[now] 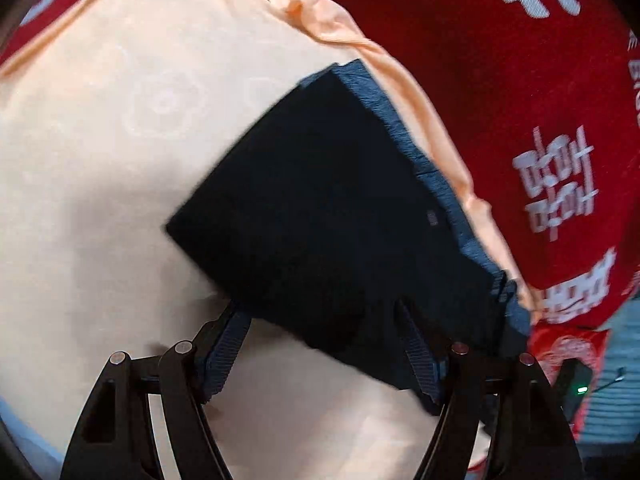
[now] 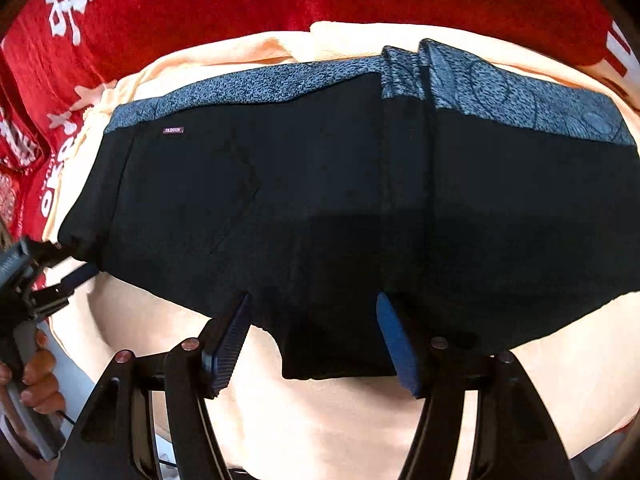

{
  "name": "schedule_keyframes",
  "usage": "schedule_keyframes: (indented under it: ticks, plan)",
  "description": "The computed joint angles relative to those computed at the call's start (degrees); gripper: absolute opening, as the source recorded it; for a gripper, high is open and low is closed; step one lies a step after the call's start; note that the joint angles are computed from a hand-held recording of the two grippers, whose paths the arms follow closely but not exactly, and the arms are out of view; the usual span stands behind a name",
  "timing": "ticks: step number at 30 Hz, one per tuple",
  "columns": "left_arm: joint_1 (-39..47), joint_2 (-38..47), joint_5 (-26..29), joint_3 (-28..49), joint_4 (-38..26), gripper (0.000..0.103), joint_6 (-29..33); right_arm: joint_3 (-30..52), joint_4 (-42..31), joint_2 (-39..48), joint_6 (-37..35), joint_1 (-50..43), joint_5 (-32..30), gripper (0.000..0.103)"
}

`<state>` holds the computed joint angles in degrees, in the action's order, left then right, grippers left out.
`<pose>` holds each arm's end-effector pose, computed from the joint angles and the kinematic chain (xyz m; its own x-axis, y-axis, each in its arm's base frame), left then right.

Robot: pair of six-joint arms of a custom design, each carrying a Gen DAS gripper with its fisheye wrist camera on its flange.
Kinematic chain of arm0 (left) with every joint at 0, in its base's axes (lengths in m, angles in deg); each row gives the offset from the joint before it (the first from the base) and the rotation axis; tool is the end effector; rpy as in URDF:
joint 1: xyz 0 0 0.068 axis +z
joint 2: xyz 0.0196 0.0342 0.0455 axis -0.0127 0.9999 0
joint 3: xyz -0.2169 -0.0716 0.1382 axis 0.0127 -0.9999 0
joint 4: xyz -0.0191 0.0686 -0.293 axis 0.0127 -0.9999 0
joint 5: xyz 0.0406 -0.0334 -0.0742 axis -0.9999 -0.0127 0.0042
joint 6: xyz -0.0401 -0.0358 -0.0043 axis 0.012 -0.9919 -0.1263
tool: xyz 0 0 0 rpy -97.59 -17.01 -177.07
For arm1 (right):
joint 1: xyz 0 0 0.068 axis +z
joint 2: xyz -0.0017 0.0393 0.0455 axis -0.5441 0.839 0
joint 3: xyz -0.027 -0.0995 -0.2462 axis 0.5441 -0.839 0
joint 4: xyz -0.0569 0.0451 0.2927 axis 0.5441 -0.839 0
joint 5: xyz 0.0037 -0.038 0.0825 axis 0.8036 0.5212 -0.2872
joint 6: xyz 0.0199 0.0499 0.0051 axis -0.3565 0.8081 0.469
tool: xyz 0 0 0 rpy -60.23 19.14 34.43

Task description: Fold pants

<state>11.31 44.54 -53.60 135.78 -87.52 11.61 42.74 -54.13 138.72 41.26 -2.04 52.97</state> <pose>0.2593 0.0376 0.2480 -0.9579 -0.2867 -0.0155 -0.2427 0.8374 -0.4896 0.1980 0.1242 0.2354 -0.9725 0.2210 -0.0732 0.1963 0.9474 0.2527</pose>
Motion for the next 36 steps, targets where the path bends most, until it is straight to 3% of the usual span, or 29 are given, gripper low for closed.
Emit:
schedule_keyframes:
  ticks: [5,8,21,23,24,25,28,32,36]
  plan:
    - [-0.6,-1.2,2.4,-2.7,4.3,0.081,-3.9,0.8,0.6,1.5,0.3,1.3,0.7,0.075]
    - [-0.7,-1.8,3.8,-4.8,7.6,0.091,-5.5,0.5,1.1,1.4,-0.1,1.0,0.4,0.076]
    - [-9.6,-0.7,-5.3,-4.2,12.8,0.091,-15.3,-0.4,-0.4,-1.7,-2.2,-2.0,-1.9,0.076]
    - [-11.1,-1.0,-9.1,-3.4,12.1,0.074,-16.2,0.5,-1.8,-2.4,-2.4,-3.2,-3.0,0.076]
    - [-12.2,-0.7,-12.3,-2.6,11.2,0.054,-15.5,1.5,-2.8,-3.2,-2.6,-4.5,-4.0,0.076]
    - [-13.4,-0.4,-15.5,-2.0,10.4,0.041,-14.4,2.3,-3.3,-3.5,-2.9,-5.1,-4.3,0.076]
    - [-16.1,-1.5,-19.9,-1.3,9.8,0.037,-11.8,9.1,-6.6,-1.5,-7.5,-7.8,-4.7,0.076]
    - [-28.0,-7.3,-33.4,-2.1,11.5,0.036,-5.4,19.6,-9.1,6.5,-13.3,-11.0,-8.5,0.076]
    - [-35.8,-11.1,-41.3,-4.6,13.4,0.036,0.6,36.6,-12.5,22.4,-18.8,-11.8,-15.9,0.079]
